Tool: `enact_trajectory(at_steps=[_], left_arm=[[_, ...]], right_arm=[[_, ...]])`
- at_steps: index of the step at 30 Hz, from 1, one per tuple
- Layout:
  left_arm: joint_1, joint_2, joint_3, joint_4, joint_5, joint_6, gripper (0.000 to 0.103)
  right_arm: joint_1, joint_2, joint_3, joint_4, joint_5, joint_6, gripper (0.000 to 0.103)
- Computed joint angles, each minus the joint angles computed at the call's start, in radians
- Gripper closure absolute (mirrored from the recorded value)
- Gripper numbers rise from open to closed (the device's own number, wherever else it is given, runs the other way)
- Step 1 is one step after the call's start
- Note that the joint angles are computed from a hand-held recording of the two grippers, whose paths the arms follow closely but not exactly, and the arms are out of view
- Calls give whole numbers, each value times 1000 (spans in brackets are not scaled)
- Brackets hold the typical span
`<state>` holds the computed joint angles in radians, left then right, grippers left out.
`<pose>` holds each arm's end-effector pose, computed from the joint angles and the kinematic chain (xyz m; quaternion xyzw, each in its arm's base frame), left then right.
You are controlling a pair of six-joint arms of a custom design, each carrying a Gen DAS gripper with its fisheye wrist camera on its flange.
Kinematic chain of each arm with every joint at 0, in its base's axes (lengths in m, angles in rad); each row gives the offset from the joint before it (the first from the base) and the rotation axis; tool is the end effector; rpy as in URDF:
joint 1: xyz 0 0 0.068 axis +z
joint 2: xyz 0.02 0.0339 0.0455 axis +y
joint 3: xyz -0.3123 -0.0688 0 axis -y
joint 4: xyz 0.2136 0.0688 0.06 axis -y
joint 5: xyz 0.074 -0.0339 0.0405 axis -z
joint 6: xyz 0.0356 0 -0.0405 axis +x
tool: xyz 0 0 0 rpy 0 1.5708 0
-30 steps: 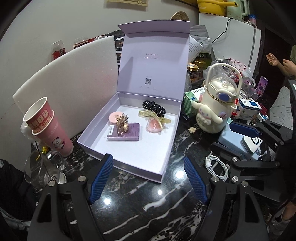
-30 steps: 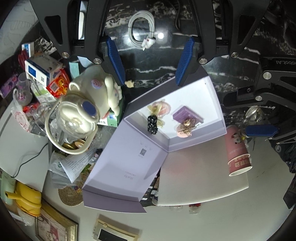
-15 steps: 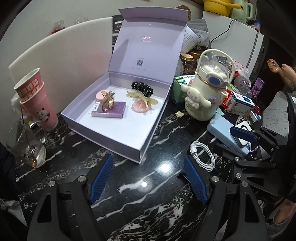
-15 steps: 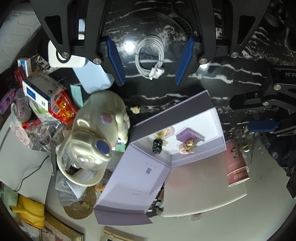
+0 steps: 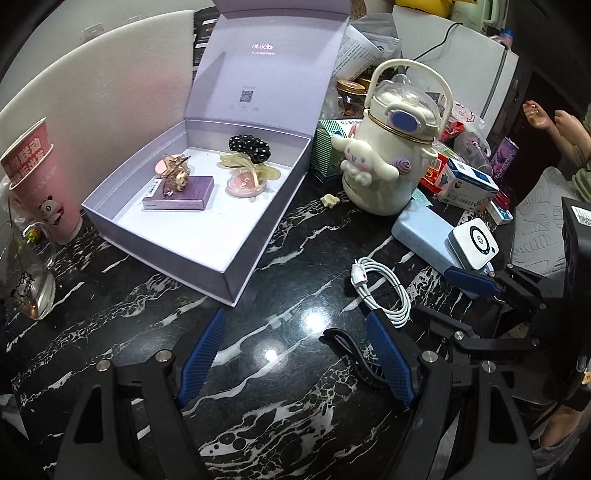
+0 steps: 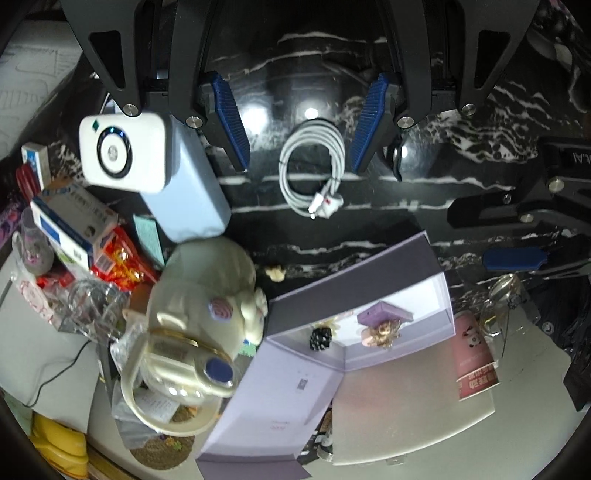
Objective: Organize rigid objects
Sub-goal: 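Withdraw both open tools from the lavender box and move toward the white cable, then grasp the coiled white cable with left tool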
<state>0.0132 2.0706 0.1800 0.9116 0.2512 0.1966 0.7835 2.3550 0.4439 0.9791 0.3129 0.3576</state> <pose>0.2201 -0.0059 0.0759 0.1233 0.9417 -0.0889 0.3003 0.2133 0.1970 0.0266 -0.1504 0.9270 0.0430 0.3409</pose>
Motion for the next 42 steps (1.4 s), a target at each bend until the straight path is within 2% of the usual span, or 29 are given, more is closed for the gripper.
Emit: enact_trajectory(at_steps=[10,16,25,30,39,42], left_arm=[[-86,92,37,43,5,11,25],[-147,130,126,-50,9,22,25],[-232,180,320,-279,-17,50,25],[-271,223,405,-367,-48,52,25],[-286,237,435,-404,-51,32,25],[-284,225,402,-361,-58,20,25]], right_arm=[[-34,96,-68,129,-47,37,46],[-53,138,-92,175,-72,48,46],[-99,151,-73,160,-107,26,46],[-112,155,-78,162,-111,21,46],[-125,164,-83,166,-112,26,46],[-124,162,-87,173,-111,26,46]])
